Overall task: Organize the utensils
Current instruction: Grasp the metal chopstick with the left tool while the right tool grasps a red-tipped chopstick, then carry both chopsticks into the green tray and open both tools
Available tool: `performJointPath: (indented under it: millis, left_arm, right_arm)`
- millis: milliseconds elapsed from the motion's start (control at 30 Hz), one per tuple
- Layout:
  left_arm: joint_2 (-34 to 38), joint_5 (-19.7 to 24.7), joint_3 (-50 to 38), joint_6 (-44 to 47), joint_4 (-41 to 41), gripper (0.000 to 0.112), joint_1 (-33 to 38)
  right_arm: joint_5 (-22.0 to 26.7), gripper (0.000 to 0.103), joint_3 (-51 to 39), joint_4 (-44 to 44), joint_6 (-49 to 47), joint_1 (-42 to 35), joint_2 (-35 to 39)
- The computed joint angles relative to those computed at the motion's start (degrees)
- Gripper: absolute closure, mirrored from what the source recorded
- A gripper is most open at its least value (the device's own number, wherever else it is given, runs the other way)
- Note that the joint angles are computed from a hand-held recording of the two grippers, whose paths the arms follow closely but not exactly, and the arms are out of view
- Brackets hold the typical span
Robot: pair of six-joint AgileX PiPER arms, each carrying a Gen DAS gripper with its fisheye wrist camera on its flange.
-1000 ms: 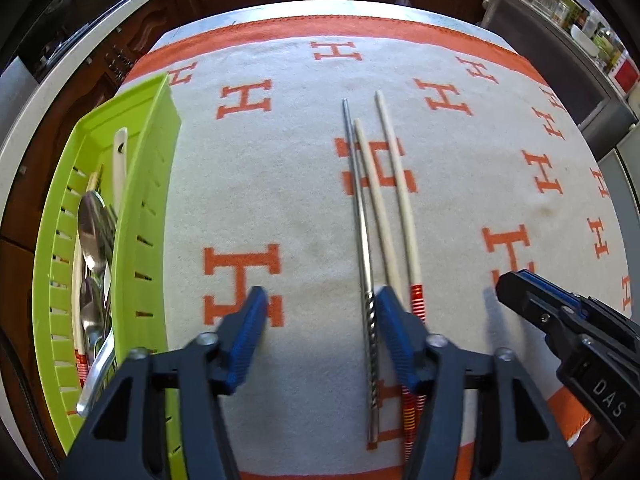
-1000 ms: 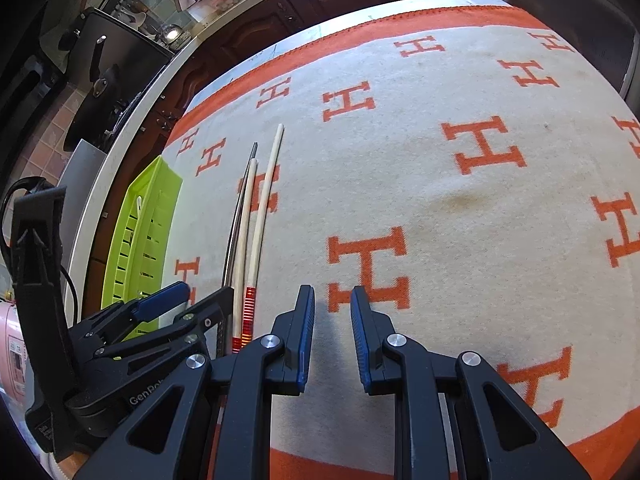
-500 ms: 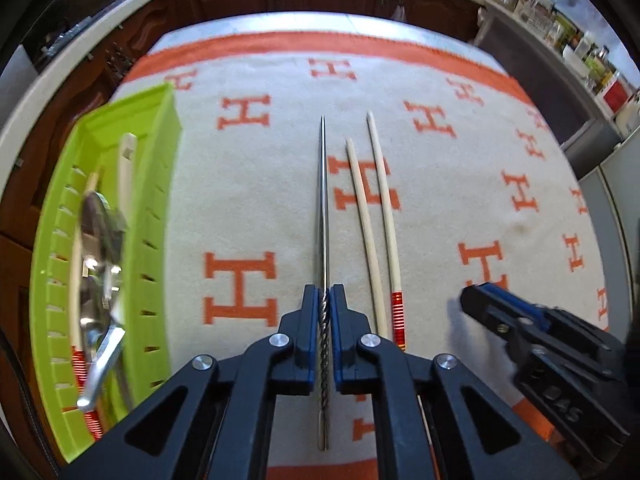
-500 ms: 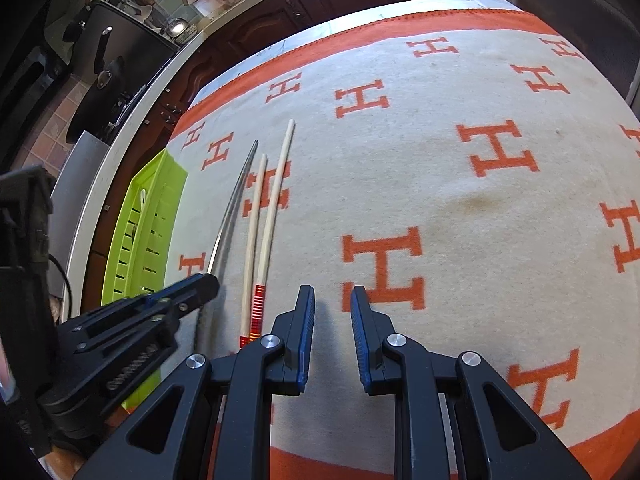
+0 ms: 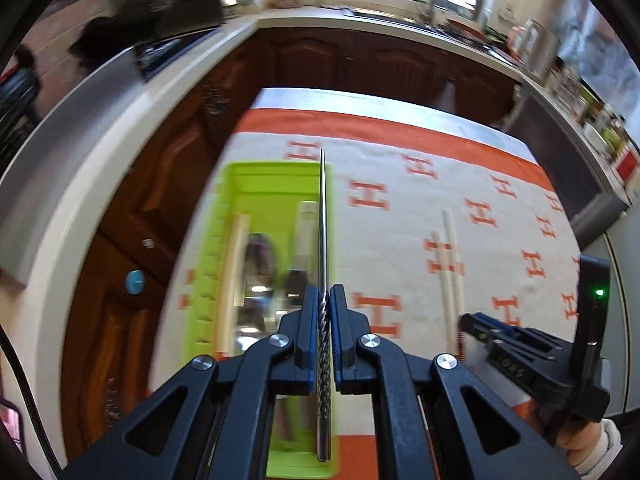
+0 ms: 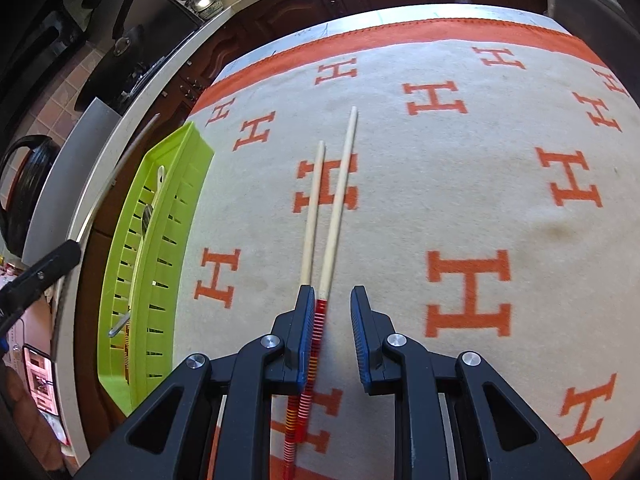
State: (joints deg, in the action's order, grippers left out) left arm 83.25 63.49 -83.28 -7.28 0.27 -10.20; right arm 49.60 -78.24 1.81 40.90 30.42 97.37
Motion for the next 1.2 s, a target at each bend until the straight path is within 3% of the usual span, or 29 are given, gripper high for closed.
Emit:
performJointPath:
  millis: [300,467,733,1133,1200]
  left_arm:
    - [-0.9,-2.7,7.2,6.0,-2.8,0.109,9.6]
    - [-0.7,-4.0,10.5,8.4,-5.1,0.109,11.8]
    - [0.2,-3.3,12.3,10.6,-8.0,0.108,13.6]
    - [-1.2,-3.4,12.7,10.3,-7.0,0.065,13.4]
    - [-1.9,-3.5,12.7,10.4,-6.7,0.065,13.5]
  right_arm:
    - [5.5,0.084,-6.9,-6.7,3.9,3.5,4.7]
    - [9.3,0.095,-9.7,-10.2,5.6,4.8,6.4]
    - [14.2,0.095,-15.0,-15.0,6.2,6.8,10.1]
    - [11.0,0.098,-11.1,-11.8,8.4,5.5,6.7]
    - [10.9,0.098,-10.8,-11.8,9.2,5.8,5.5]
